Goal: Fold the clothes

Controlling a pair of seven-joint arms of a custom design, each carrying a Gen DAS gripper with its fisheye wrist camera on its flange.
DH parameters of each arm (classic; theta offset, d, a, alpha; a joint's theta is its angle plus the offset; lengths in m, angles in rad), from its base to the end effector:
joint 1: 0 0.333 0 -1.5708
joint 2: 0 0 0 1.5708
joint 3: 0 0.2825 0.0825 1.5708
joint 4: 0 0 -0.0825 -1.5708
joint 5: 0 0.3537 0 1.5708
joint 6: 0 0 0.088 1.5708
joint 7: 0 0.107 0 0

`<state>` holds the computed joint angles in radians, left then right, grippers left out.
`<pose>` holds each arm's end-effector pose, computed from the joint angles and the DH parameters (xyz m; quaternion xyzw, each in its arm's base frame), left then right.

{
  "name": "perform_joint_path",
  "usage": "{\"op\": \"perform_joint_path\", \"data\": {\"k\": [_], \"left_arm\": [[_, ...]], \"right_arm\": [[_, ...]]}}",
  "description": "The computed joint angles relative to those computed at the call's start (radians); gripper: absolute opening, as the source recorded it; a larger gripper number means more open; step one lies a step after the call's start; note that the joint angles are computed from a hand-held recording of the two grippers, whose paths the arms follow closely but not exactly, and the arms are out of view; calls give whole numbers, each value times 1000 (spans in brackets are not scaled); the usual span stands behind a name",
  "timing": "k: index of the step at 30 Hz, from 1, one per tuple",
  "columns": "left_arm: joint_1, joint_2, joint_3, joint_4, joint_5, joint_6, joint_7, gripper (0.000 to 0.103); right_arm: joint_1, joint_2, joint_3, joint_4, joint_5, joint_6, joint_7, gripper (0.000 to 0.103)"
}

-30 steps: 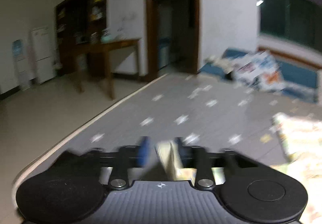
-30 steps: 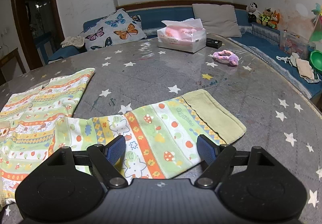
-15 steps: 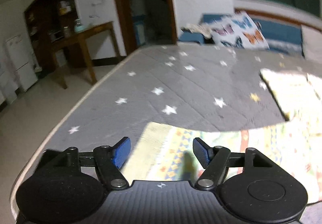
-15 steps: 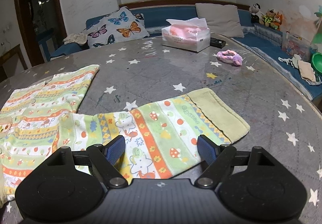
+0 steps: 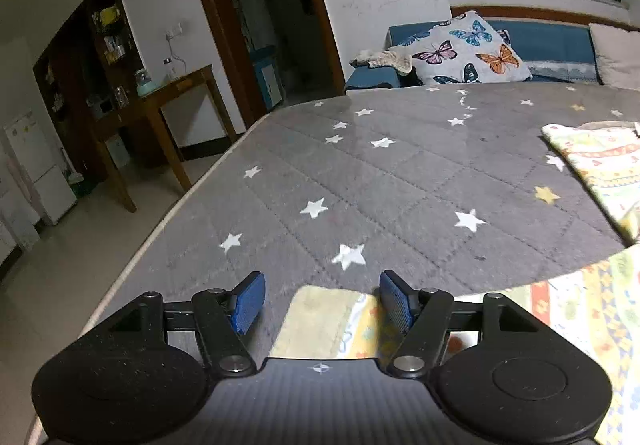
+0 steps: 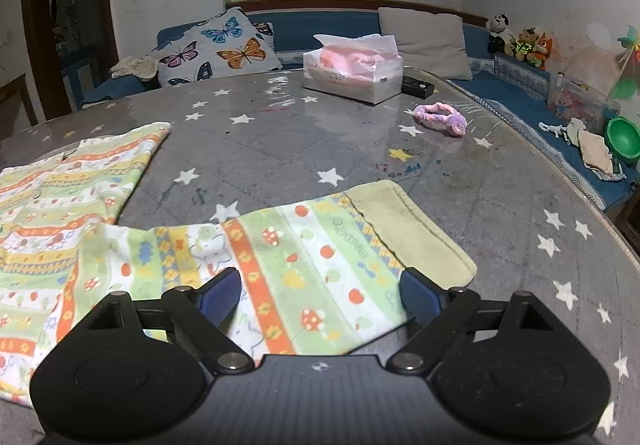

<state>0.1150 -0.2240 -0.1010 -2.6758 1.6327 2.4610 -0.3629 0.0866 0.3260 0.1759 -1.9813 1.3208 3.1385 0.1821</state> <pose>0.3944 0.0062 0.2991 -0.7739 0.4262 -0.0772 0.4620 0.5830 0.0627 0.3397 -0.7343 0.5428 -0.2390 0.3303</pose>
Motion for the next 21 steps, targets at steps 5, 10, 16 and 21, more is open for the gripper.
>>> {"op": "perform_joint_path", "data": {"k": [5,10,16,21], "left_arm": [[0,58,-1,40,24,-60,-16,68],[4,62,14,48,32,-51,-14,70],[10,-19,10,-7,-25,-59,5,69],[24,-215,33,-146,-1,104,52,69]], "right_arm": [[-13,28,9,35,5,-5,-23,94],[16,44,-29,46,-122,-21,92,96],[-3,39,-13,33,-204,-21,166,96],[-27,27,13,15,-197,-20,149,96]]}}
